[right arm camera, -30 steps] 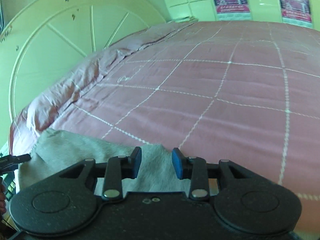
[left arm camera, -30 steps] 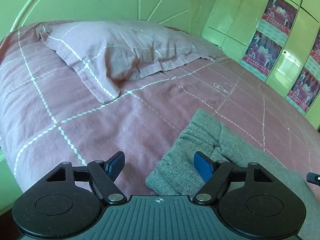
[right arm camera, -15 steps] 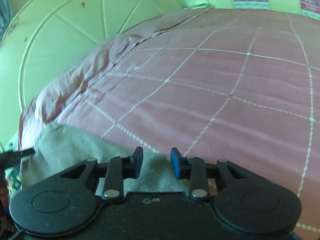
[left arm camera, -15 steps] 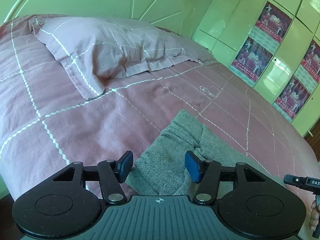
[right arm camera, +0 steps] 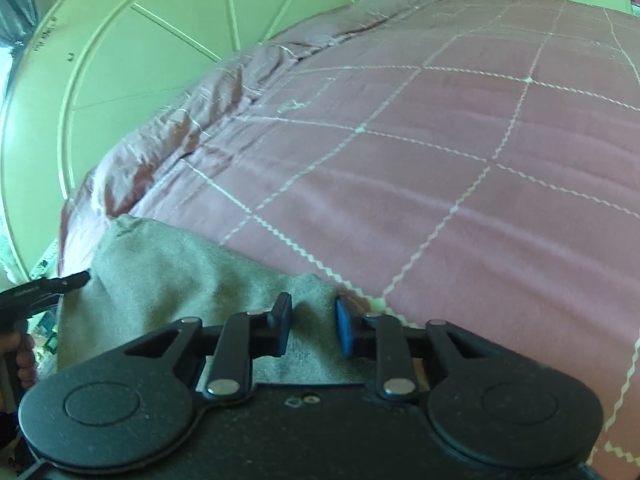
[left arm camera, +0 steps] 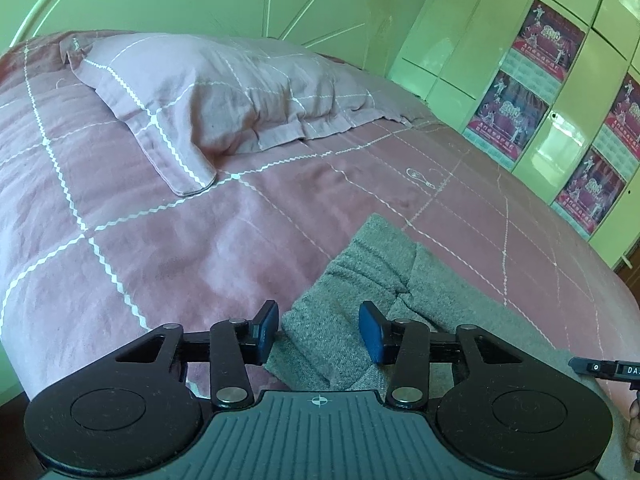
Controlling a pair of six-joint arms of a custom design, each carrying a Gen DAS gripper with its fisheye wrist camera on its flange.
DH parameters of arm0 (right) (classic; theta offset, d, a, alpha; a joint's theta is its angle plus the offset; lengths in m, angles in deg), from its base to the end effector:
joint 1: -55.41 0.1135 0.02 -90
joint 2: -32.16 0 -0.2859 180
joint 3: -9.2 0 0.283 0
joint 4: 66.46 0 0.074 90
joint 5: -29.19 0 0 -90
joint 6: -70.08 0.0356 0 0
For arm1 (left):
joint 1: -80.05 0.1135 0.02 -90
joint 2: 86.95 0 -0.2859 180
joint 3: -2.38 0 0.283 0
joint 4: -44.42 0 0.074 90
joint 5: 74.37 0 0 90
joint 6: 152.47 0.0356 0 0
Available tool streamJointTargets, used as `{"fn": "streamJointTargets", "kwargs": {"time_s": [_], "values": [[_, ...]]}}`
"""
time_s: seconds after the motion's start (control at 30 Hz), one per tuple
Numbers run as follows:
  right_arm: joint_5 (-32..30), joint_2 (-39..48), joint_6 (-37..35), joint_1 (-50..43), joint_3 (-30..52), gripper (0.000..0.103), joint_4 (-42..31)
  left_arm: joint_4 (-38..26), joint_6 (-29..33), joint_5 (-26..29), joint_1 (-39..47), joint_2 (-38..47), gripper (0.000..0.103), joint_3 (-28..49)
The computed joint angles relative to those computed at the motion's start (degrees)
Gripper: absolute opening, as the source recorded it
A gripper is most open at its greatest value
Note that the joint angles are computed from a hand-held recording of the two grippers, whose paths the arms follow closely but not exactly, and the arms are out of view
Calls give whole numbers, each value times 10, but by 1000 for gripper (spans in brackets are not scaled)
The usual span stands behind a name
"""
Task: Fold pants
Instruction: 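Grasp the folded end with the left tool while the right tool grasps beside it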
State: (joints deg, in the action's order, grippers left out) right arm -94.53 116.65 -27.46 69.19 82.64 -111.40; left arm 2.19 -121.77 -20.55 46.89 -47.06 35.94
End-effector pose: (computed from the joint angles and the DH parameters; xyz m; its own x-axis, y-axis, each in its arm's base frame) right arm 0.3141 0.0974 0.2580 -0.7326 -0.2920 -0.6149 -0.6010 0.7016 0.3828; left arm 0.1370 -0.0644 0.1886 -0.4188 -0.5554 -0.7184 -0.4812 0.8067 -0.3431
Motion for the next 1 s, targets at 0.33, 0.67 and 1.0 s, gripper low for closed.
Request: {"fn": "streamJointTargets", "kwargs": {"time_s": [0.33, 0.67, 1.0], "values": [[99, -31, -2, 20, -68, 0, 89, 3, 9, -37, -14, 15, 16, -5], [143, -197, 74, -12, -138, 10, 103, -157, -104, -158, -127, 27, 66, 67], [238, -345, 38, 24, -237, 11, 17, 16, 22, -100, -187, 252, 76, 141]]}}
